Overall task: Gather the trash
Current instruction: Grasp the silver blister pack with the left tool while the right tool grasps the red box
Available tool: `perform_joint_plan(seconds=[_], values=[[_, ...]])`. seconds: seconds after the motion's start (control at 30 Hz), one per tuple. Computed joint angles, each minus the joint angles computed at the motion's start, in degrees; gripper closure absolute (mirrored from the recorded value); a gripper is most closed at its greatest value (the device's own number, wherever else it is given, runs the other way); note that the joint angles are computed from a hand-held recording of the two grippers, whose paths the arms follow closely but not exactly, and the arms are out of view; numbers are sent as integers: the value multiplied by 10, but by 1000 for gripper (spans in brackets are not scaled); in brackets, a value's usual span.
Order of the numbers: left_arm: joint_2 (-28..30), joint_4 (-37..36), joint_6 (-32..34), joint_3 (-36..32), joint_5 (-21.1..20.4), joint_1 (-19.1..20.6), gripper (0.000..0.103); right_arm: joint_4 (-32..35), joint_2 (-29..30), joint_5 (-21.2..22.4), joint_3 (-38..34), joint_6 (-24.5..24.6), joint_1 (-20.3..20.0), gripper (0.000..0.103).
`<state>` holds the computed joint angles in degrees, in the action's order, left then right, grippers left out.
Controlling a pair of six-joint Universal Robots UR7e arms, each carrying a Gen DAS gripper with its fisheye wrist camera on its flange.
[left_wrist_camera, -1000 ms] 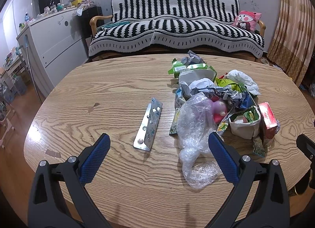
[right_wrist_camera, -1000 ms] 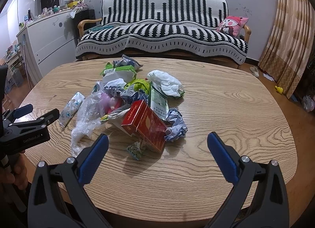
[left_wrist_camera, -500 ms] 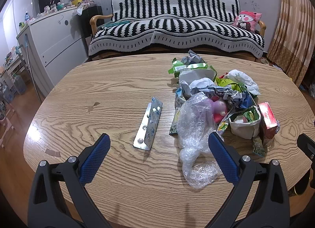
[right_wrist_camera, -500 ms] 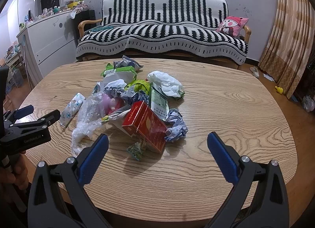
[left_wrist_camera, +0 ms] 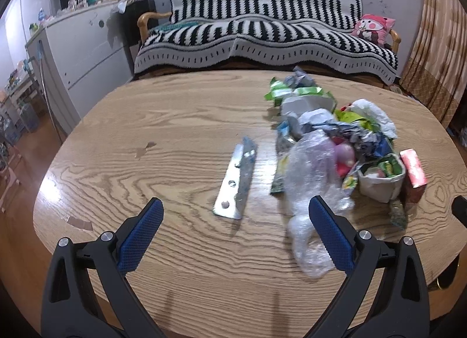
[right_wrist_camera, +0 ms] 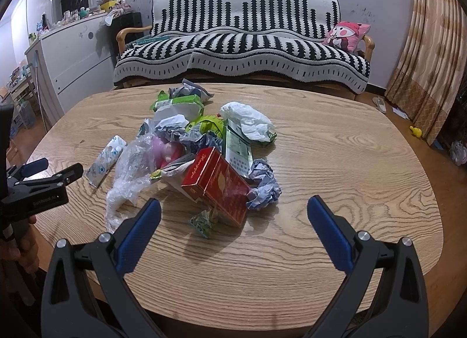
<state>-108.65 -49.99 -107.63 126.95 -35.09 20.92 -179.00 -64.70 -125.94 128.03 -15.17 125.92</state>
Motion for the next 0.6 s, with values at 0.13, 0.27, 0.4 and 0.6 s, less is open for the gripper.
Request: perform_joint_plan(seconds=[0.13,0.27,0.4,0.6], values=[[-15,-54,57,11,4,37,6,8,5,13,-4,-7,-8,6],[17,-123,120,6,29,102,6,14,17,25,-10,-11,-17,6],[37,-162,176,1,57,143,12,5,34,21,-17,-21,-20,6],[35,-251,267,8,57,196,54,-3,63,15,-32,-37,-27,7]])
